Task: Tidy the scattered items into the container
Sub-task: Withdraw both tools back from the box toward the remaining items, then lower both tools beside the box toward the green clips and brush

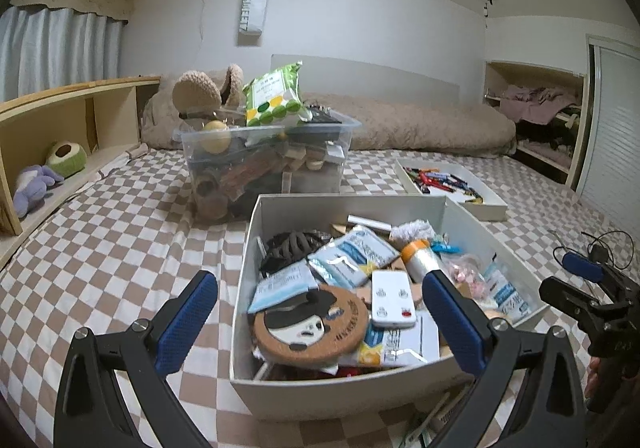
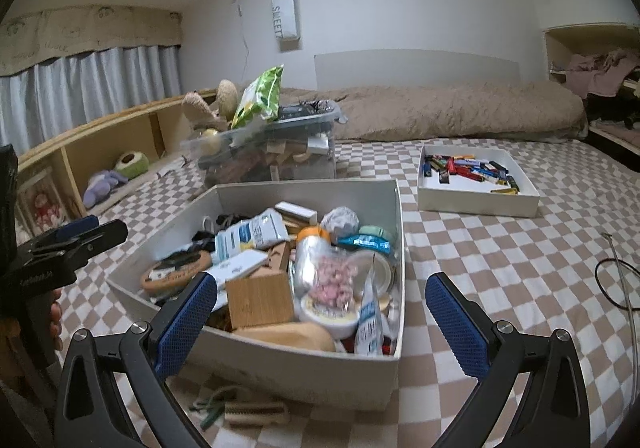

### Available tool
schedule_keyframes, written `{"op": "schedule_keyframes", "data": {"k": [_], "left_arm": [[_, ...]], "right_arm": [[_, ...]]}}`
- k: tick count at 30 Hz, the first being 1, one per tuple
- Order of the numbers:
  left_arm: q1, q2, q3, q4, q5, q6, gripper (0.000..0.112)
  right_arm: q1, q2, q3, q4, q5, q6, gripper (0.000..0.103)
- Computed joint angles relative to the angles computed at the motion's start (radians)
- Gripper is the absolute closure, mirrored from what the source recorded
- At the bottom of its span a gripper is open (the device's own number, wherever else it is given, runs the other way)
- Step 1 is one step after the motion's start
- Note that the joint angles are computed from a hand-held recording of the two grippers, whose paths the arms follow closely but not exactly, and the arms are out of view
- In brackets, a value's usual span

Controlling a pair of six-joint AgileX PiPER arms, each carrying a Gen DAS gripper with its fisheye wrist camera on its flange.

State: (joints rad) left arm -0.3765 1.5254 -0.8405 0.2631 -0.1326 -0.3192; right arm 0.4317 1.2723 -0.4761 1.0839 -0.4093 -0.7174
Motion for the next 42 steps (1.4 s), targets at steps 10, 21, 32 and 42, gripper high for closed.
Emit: {"op": "schedule_keyframes", "data": {"k": [10,21,32,42], "left_arm": [[-0.027,-0.020,0.102,-0.100,-0.019,0.077,0.009],[-0.035,-0.039,0.221,-0.004,-0.031,-0.048,0.009],[-0.100,0.000,0.284,-0.222,-0.039,0.176,0.009],[-0.175,0.112,0.246,-0.429,-0.020,0.400,0.009]], "right_arm": [[0.123,0.004,0.062,0.130,-0.088,-0.066,0.000],[0.222,0.008,0.109,0.221,-0.161,-0.067,0.000],[0.261,0.060,0.137,0.212,-0.155,0.005,0.000],[0.196,0.118,0.107,0.265,-0.082,-0.025,0.000]]}}
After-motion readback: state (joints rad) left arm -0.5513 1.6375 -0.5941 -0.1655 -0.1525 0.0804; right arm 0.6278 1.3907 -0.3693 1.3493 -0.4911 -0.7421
